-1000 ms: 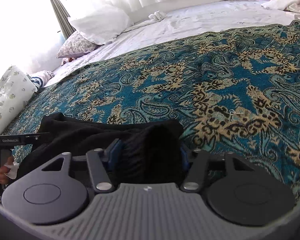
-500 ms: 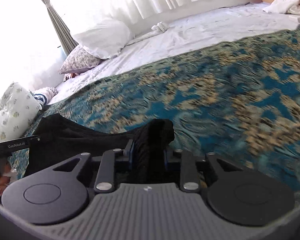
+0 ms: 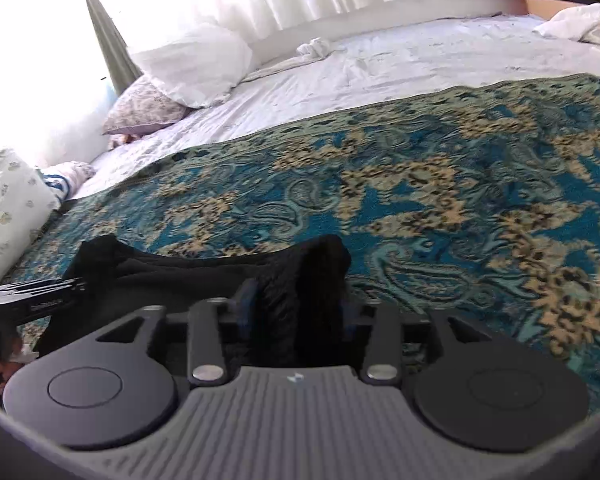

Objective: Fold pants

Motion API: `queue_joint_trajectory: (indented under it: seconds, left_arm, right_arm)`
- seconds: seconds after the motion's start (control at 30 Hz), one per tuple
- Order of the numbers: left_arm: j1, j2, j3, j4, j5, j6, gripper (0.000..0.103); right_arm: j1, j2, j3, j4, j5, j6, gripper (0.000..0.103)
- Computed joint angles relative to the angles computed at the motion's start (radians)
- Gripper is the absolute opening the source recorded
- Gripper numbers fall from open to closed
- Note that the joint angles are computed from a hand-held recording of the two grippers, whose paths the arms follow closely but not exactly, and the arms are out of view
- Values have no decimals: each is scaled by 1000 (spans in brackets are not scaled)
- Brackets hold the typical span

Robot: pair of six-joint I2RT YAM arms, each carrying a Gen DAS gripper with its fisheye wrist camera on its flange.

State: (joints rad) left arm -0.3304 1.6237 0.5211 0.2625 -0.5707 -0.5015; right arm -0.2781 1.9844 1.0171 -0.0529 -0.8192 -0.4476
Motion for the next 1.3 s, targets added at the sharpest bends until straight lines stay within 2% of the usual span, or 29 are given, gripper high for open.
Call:
queue_joint_trajectory:
  seconds: [0.03,0.1,0.2,0.27,0.43,0.53,0.67,0.83,0.9,1.0,1.17,1.3]
  left_arm:
    - [-8,-19,2,-31,-17,-12,39]
    - [-28,-74,-16,-65,-54,-18,46]
    - [-82,-185,-46,-142,-105,-47,58]
    - [-130,-258,-57,-214,-139,-85,62]
    - [-357,-381,-74,-389,-245,-275,66]
    - [-526,-355,-53,-501,-322,-464,66]
    - [-722,-221,-1,-662,-397,-755,66]
    - [-821,-90,28,-812,-364,-1038,62]
    - [-852,-42,34,-866,-381,-1114,61]
    - [-880,21,72,-969,-378,-1179,61]
    - [-890,-19,34,-972,-363,-1248,63]
    - [-874,-54,30,-991,-346,-1262,64]
  right_arm:
    - [-8,-14,-12,5,0,-4,61]
    - [-33,-41,-32,7,-17,-24,69]
    - [-77,-93,-78,39,-35,-37,70]
    - [-108,-135,-121,79,-39,-35,73]
    - [-180,-244,-271,213,-38,-36,74]
    - [-212,-316,-394,305,-39,-64,74]
    - [-237,-388,-523,371,-39,-132,74]
    - [-246,-405,-611,407,-12,-234,72]
    - [-253,-379,-619,428,-4,-243,72]
    - [-277,-347,-621,458,-9,-228,72]
    - [-281,-313,-599,473,17,-212,74]
    - [-288,-336,-595,447,20,-167,74]
